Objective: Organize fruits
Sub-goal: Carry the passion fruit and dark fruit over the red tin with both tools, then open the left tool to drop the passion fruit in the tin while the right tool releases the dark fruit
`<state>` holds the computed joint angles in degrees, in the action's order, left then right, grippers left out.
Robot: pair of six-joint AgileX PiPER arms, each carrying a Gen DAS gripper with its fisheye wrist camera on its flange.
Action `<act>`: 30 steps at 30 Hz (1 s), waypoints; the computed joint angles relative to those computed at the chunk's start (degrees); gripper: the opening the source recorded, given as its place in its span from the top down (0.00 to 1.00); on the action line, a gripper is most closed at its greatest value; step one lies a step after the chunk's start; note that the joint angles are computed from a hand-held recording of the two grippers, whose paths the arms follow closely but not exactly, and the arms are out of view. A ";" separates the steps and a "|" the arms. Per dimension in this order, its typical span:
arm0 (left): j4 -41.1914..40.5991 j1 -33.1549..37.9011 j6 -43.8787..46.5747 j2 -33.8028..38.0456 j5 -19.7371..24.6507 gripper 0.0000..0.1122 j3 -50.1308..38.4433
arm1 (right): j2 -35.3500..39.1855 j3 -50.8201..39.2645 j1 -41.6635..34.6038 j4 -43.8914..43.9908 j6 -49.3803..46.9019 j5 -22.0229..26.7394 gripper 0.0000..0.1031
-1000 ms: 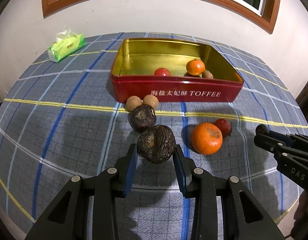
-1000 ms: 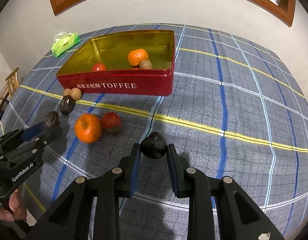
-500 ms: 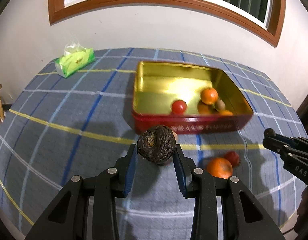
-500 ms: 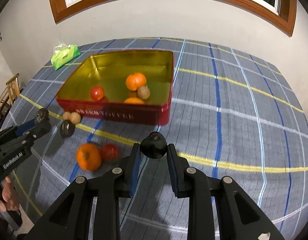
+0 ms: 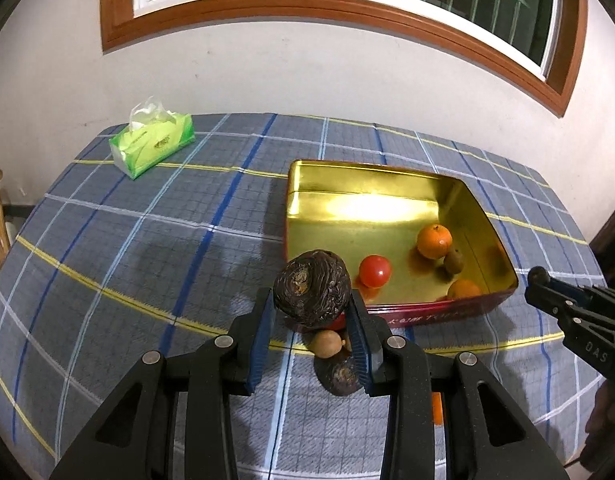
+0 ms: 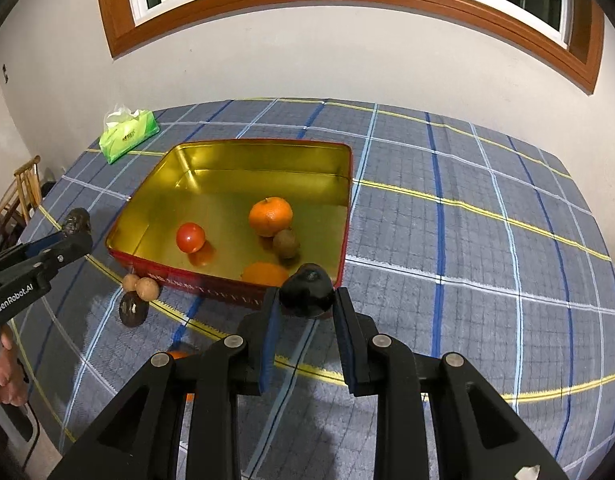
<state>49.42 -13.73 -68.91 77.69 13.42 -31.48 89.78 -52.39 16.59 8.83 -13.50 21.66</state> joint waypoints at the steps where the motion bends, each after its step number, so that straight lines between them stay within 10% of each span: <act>1: 0.81 -0.38 -0.57 0.86 0.05 0.67 -0.48 | 0.38 -0.30 0.15 -0.20 0.18 0.04 0.76; 30: 12.46 -1.86 -7.83 16.41 0.88 0.67 -10.94 | 14.25 -11.60 2.09 -3.31 3.28 0.69 0.76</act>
